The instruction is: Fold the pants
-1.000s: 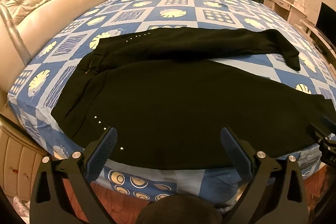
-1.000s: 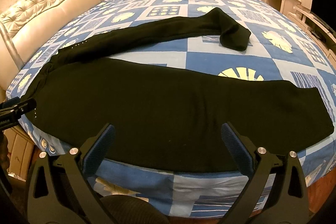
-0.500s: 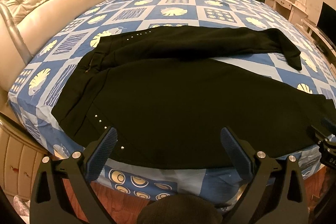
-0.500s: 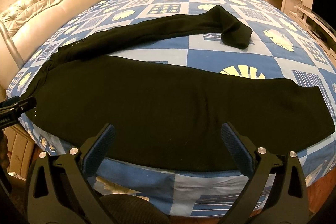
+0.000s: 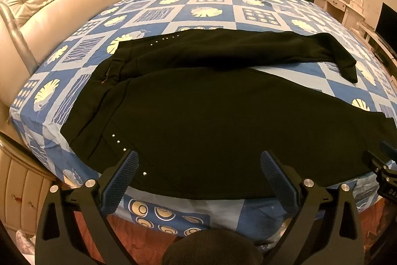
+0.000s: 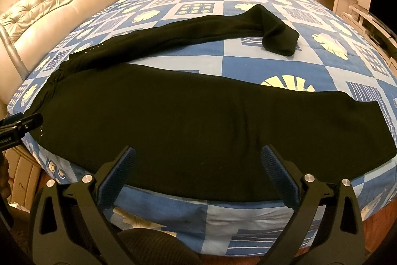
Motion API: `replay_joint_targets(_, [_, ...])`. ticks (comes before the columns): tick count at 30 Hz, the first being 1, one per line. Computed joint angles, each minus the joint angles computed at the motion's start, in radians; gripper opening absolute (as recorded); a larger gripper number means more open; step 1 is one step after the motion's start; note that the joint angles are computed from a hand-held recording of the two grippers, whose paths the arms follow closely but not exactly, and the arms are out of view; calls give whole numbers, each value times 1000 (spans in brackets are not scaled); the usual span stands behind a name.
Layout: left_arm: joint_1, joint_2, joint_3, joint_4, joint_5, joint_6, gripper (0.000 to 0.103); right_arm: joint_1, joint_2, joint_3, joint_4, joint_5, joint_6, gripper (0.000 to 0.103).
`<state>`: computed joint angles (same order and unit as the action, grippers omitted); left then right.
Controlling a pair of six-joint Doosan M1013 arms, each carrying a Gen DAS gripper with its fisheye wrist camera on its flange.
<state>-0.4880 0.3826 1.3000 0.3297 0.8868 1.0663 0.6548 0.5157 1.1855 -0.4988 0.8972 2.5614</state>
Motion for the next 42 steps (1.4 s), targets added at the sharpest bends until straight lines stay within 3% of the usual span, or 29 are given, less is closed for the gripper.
replay_joint_targets(42, [-4,6,-10,-6,16,9,99,3,7,-6,30,-1,-21,101])
